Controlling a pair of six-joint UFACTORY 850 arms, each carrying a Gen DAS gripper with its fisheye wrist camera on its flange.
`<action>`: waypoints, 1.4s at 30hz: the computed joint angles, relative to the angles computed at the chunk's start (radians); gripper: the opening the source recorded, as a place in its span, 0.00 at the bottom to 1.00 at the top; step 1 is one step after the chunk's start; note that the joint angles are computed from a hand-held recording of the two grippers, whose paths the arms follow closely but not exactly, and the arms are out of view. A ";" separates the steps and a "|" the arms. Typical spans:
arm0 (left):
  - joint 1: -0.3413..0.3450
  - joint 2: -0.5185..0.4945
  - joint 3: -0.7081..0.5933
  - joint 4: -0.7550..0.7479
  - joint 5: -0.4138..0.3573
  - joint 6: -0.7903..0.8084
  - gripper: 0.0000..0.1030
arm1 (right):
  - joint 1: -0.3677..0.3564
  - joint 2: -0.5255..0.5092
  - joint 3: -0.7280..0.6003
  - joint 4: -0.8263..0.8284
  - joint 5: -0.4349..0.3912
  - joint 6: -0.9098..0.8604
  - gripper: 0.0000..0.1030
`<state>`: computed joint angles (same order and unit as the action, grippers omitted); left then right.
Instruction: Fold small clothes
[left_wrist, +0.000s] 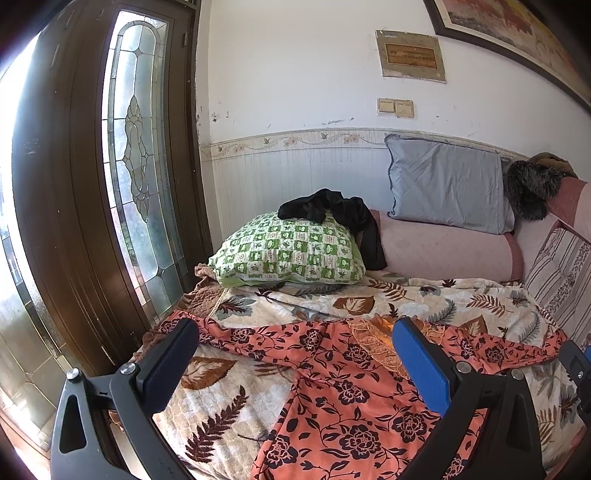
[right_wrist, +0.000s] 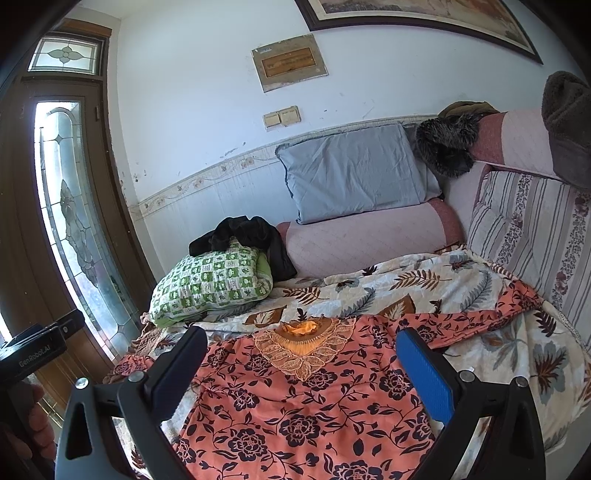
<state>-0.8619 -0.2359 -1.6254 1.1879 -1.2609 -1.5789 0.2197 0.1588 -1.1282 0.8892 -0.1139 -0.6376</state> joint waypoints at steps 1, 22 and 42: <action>0.000 -0.001 0.000 0.000 0.000 -0.001 1.00 | 0.000 0.000 0.000 -0.004 0.001 0.003 1.00; 0.021 -0.028 -0.020 -0.030 0.014 0.032 1.00 | -0.009 -0.034 -0.007 0.026 -0.010 -0.004 1.00; 0.266 -0.472 -0.249 -0.654 0.356 0.516 1.00 | -0.595 -0.578 -0.302 0.493 -0.501 -0.047 0.70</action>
